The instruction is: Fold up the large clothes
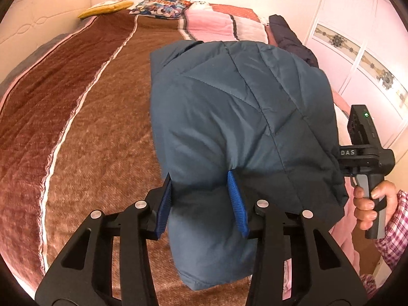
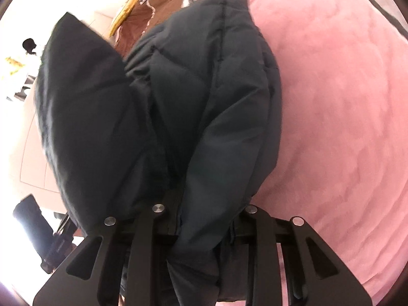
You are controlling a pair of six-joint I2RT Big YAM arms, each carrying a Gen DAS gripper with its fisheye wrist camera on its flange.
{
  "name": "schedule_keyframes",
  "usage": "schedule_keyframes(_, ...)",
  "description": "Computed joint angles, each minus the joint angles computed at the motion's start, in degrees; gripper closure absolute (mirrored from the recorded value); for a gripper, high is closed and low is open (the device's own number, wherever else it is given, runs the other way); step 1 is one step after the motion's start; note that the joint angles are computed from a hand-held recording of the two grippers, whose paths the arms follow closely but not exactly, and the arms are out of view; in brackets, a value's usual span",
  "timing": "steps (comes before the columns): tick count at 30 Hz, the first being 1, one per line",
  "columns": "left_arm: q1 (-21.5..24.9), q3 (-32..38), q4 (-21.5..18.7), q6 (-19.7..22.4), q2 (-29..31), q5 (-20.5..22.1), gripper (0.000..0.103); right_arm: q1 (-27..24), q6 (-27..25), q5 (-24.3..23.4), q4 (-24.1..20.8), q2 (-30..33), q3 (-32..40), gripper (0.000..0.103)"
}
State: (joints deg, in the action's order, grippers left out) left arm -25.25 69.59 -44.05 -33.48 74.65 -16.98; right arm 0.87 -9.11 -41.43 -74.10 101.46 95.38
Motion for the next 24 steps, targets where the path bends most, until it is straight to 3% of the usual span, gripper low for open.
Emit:
schedule_keyframes(3,-0.3,-0.1,-0.5,-0.6,0.0,-1.0,0.06,0.0,1.5,1.1,0.7,1.0,0.7,0.075)
schedule_keyframes(8,-0.9,0.8,-2.8,-2.2,-0.3,-1.8,0.053,0.6,5.8,4.6,2.6,0.6,0.6,0.052)
schedule_keyframes(11,-1.8,0.8,-3.2,-2.5,-1.4,-3.2,0.046,0.3,7.4,4.9,4.0,0.1,0.2,0.052)
schedule_keyframes(19,-3.8,-0.3,-3.6,-6.7,-5.3,-4.5,0.044,-2.5,7.3,6.6,7.6,-5.9,-2.6,0.052)
schedule_keyframes(21,-4.5,-0.8,-3.4,-7.9,-6.0,-4.6,0.044,-3.0,7.2,7.9,10.0,-8.5,-4.3,0.053)
schedule_keyframes(23,-5.3,-1.5,-3.0,-8.8,-6.9,-4.3,0.044,-3.5,5.4,8.1,12.5,-10.8,-6.1,0.078)
schedule_keyframes(24,-5.6,-1.7,-2.8,-8.7,-7.1,-4.0,0.044,-3.4,4.4,8.0,12.5,-11.6,-6.0,0.082)
